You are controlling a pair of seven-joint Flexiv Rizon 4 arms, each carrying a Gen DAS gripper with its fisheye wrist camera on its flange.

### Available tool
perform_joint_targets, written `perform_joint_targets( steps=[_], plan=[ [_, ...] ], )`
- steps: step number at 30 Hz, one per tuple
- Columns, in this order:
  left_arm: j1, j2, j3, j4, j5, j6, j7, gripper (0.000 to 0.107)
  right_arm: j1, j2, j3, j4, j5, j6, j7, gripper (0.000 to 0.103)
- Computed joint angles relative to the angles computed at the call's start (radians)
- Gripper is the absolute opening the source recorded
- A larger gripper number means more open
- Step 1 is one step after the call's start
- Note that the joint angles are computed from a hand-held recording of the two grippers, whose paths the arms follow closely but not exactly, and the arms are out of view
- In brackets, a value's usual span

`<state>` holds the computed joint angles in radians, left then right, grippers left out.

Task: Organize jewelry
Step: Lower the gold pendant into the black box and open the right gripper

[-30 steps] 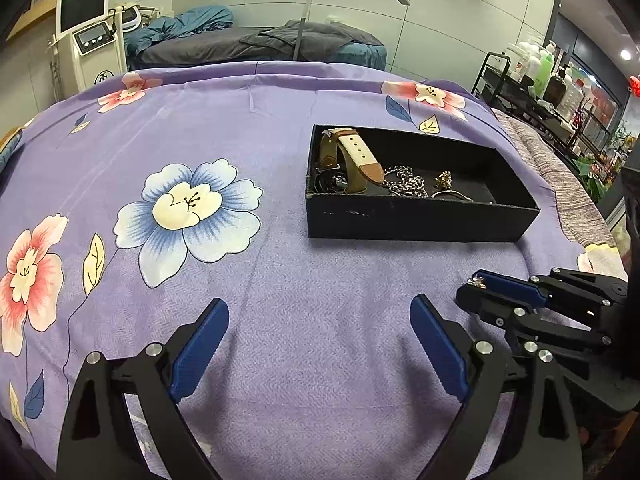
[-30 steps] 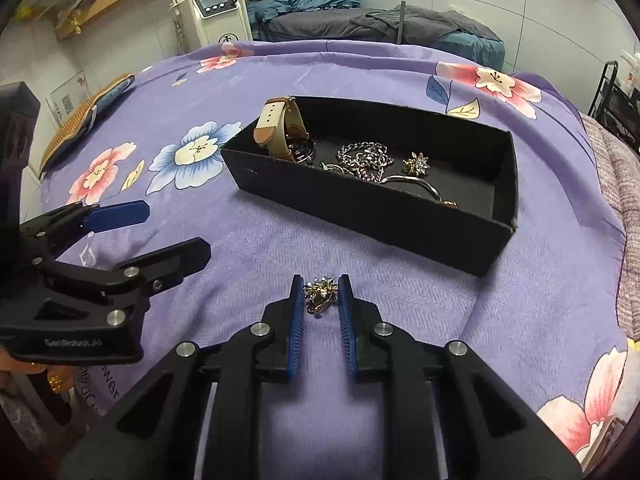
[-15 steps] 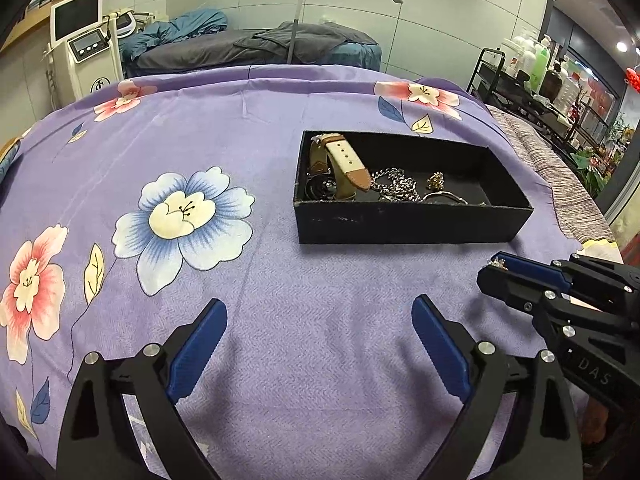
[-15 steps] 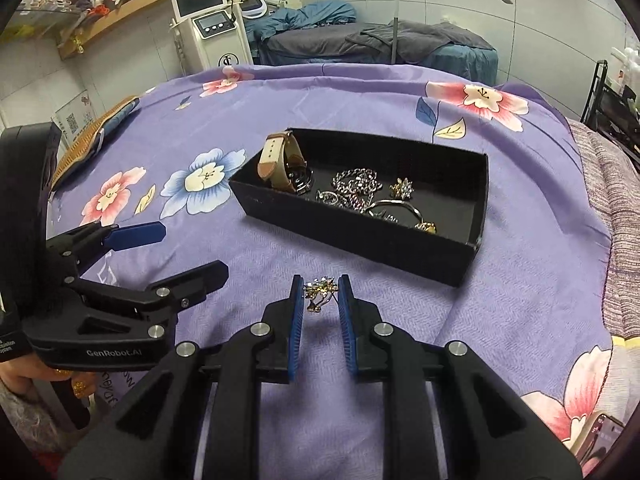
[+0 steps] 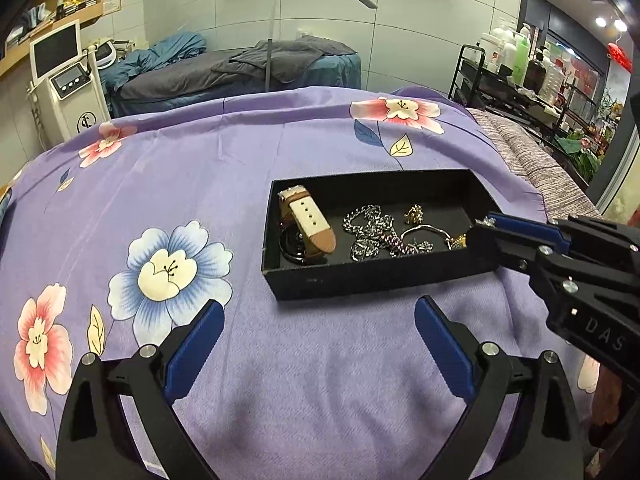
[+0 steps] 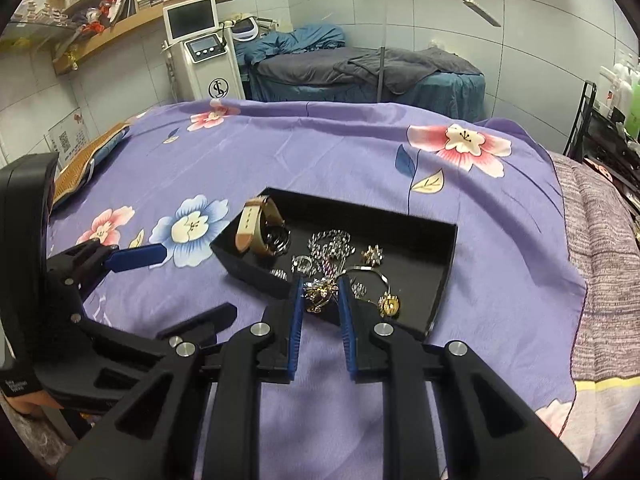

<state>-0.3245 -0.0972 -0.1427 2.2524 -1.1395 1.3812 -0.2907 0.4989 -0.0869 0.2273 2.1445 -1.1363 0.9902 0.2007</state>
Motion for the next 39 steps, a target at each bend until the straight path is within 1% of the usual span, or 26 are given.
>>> perform_joint_targets(
  steps=[19, 24, 26, 28, 29, 30, 35, 37, 38, 39],
  plan=[
    [0.012, 0.002, 0.007, 0.009, 0.05, -0.019, -0.052, 0.096, -0.024, -0.064, -0.045, -0.038, 0.036, 0.045, -0.047, 0.018],
    [0.014, -0.005, 0.003, 0.002, 0.046, -0.015, -0.052, 0.096, -0.029, -0.07, -0.057, -0.031, 0.023, 0.077, -0.013, 0.018],
    [0.017, -0.008, 0.004, 0.0, 0.059, -0.014, -0.062, 0.096, -0.03, -0.067, -0.06, -0.028, 0.016, 0.071, 0.001, 0.019],
    [0.018, -0.01, 0.001, 0.0, 0.06, -0.012, -0.06, 0.096, -0.03, -0.064, -0.059, -0.028, 0.014, 0.058, 0.01, 0.031],
    [0.019, -0.011, 0.001, 0.0, 0.063, -0.01, -0.063, 0.096, -0.03, -0.061, -0.058, -0.027, 0.012, 0.053, 0.018, 0.044],
    [0.02, -0.011, 0.001, 0.001, 0.068, -0.011, -0.068, 0.097, -0.03, -0.057, -0.058, -0.025, 0.001, 0.046, 0.032, 0.051],
    [0.025, -0.009, 0.002, 0.007, 0.077, -0.015, -0.08, 0.097, -0.027, -0.047, -0.043, -0.028, 0.011, 0.022, 0.03, 0.052],
    [0.026, -0.006, 0.003, 0.01, 0.084, -0.018, -0.088, 0.097, -0.025, -0.038, -0.037, -0.024, 0.021, 0.014, 0.034, 0.057],
    [0.026, -0.004, 0.004, 0.011, 0.083, -0.019, -0.088, 0.097, -0.023, -0.033, -0.034, -0.022, 0.023, 0.007, 0.04, 0.065],
    [0.026, -0.003, 0.004, 0.012, 0.083, -0.02, -0.089, 0.097, -0.02, -0.025, -0.029, -0.018, 0.027, -0.005, 0.047, 0.067]
  ],
)
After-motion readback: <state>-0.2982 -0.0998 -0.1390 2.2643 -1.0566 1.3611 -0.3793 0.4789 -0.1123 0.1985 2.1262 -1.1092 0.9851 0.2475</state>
